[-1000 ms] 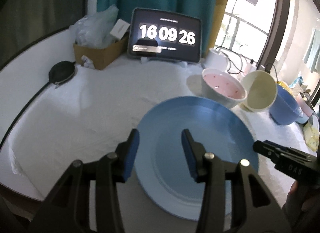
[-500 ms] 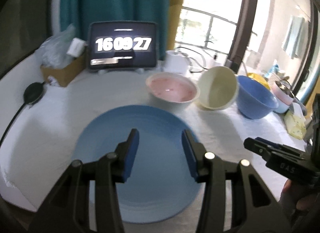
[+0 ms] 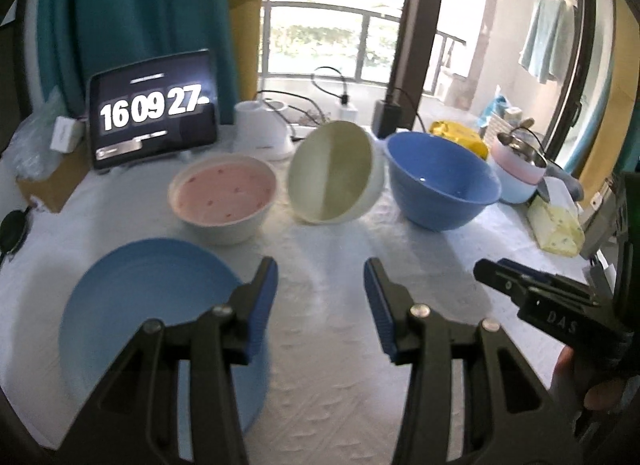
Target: Organize plates and bowls
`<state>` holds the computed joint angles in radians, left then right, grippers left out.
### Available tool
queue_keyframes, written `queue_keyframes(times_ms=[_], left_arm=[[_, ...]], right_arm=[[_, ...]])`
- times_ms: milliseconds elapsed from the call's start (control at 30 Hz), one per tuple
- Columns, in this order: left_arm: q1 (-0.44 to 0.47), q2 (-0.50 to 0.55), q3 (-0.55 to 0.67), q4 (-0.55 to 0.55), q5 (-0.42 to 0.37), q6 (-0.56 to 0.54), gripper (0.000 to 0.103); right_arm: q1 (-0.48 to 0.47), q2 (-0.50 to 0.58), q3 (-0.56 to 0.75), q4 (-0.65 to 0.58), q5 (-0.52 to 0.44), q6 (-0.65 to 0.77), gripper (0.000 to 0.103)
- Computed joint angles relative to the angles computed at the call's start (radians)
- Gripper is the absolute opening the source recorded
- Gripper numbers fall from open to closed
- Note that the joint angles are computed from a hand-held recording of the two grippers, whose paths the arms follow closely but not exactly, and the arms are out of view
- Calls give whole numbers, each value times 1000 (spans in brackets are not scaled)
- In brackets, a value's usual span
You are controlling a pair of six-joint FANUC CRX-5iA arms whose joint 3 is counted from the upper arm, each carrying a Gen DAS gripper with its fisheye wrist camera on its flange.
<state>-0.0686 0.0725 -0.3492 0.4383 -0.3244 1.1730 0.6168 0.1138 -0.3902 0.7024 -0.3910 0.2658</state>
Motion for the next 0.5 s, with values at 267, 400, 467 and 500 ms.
queue_keyframes(times_ms=[267, 400, 467, 500], left_arm=[[-81, 70, -2, 263, 109, -229, 47], [-120, 115, 35, 344, 134, -296, 47], [-134, 136, 56, 359, 139, -314, 47], [-136, 144, 70, 344, 134, -300, 47]], right_arm=[[-66, -2, -19, 75, 23, -31, 40], [-105, 10, -19, 163, 31, -80, 40], [-126, 12, -22, 218, 37, -120, 40], [-136, 15, -21, 237, 41, -132, 40]])
